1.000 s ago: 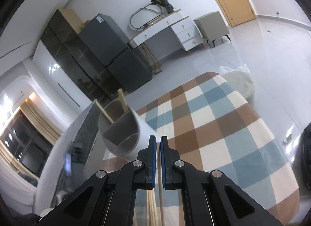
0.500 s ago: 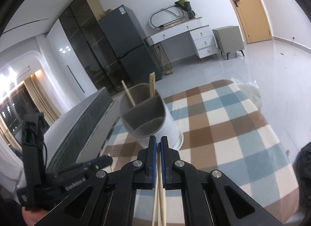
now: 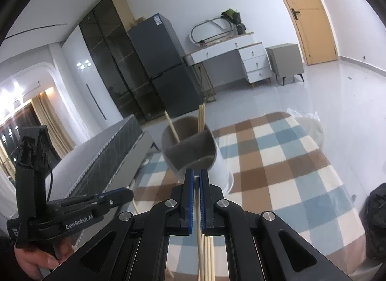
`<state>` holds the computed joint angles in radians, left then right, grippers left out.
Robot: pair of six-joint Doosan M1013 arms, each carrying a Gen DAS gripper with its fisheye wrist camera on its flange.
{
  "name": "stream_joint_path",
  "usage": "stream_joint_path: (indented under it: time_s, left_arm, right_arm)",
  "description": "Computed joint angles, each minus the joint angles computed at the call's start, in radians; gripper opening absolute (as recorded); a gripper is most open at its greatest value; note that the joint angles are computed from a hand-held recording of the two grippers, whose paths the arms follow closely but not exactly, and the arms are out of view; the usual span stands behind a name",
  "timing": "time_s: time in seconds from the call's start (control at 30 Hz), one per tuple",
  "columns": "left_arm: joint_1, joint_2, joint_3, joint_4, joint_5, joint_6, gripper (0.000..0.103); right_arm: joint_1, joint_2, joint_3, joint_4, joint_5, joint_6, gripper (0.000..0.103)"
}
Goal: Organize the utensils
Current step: 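Lift both held chopsticks and carry them over the utensil holder, then lower both chopsticks into the utensil holder and open both grippers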
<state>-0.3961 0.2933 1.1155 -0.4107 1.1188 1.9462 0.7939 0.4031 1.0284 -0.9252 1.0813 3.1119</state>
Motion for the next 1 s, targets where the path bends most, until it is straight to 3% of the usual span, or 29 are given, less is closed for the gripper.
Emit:
stream_joint_path:
  time_s: [0.2,0.4,0.67,1.0]
  left_arm:
    - [0.011,0.023,-0.067,-0.032,0.041,0.003,0.0]
    - [0.025,0.079,-0.211,-0.091,0.105,-0.025,0.0]
    - [0.022,0.203,-0.497,-0.117,0.179,-0.107,0.0]
    - [0.009,0.396,-0.851,-0.086,0.24,-0.185,0.0]
  right_arm:
    - [-0.009,-0.002,-0.022,-0.038,-0.007,-0.004,0.004]
    - [-0.039,0.008,-0.077,-0.065,-0.036,-0.038,0.004]
    - [-0.096,0.055,-0.206,-0.072,-0.079,-0.11,0.004]
    - [-0.17,0.169,-0.401,-0.095,-0.129,-0.188,0.004]
